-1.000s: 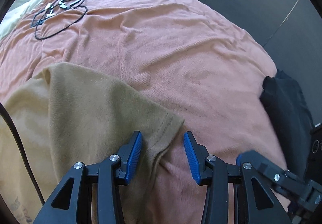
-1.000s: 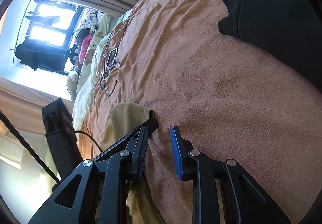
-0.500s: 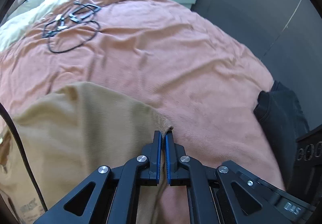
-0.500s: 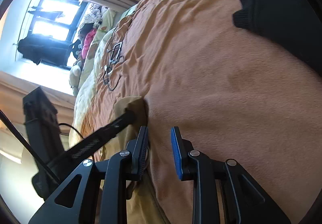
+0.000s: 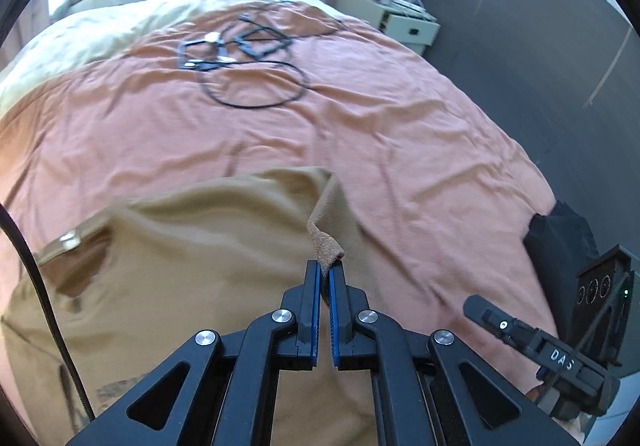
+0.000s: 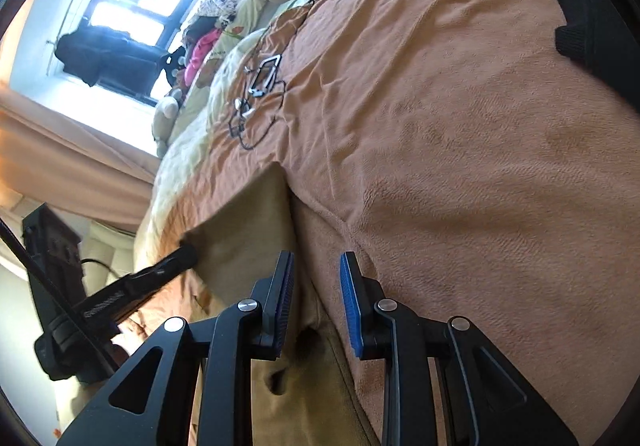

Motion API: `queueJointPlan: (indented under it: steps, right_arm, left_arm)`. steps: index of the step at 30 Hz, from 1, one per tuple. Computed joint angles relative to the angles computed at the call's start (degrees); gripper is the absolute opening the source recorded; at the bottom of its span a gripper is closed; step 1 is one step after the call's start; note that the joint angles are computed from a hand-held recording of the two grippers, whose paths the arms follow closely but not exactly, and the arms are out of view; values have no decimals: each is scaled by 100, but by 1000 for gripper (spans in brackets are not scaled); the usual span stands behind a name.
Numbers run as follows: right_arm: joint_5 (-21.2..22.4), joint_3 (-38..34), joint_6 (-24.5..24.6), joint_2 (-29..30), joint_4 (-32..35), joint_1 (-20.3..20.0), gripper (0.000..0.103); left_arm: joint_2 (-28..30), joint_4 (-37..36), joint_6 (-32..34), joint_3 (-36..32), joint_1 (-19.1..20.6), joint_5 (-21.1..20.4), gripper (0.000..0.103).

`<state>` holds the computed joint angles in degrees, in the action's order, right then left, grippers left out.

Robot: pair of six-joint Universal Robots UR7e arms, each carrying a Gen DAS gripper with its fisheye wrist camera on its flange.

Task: Fold small clothes

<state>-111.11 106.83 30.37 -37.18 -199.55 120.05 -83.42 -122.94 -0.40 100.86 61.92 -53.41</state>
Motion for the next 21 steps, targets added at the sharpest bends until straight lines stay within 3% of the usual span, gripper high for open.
queueJointPlan:
  steps: [4, 6, 7, 19, 21]
  right_arm:
    - [80, -180, -33, 82, 255, -1, 27]
    - [91, -304, -94, 151, 345, 18, 47]
    - [65, -362, -138, 181, 383, 35, 50]
    - [-299, -1226, -518, 533, 1629, 164, 51]
    - [-411, -1306, -483, 547, 1753, 169, 44]
  left_arm:
    - [-127, 96, 30, -133, 185, 96, 4]
    - [-157, 94, 60, -176, 316, 164, 4]
    - [-178, 105, 61, -189, 366, 179, 4]
    - [-205, 68, 45, -274, 1053, 222, 4]
    - [-171, 42, 42, -266, 1131, 265, 4]
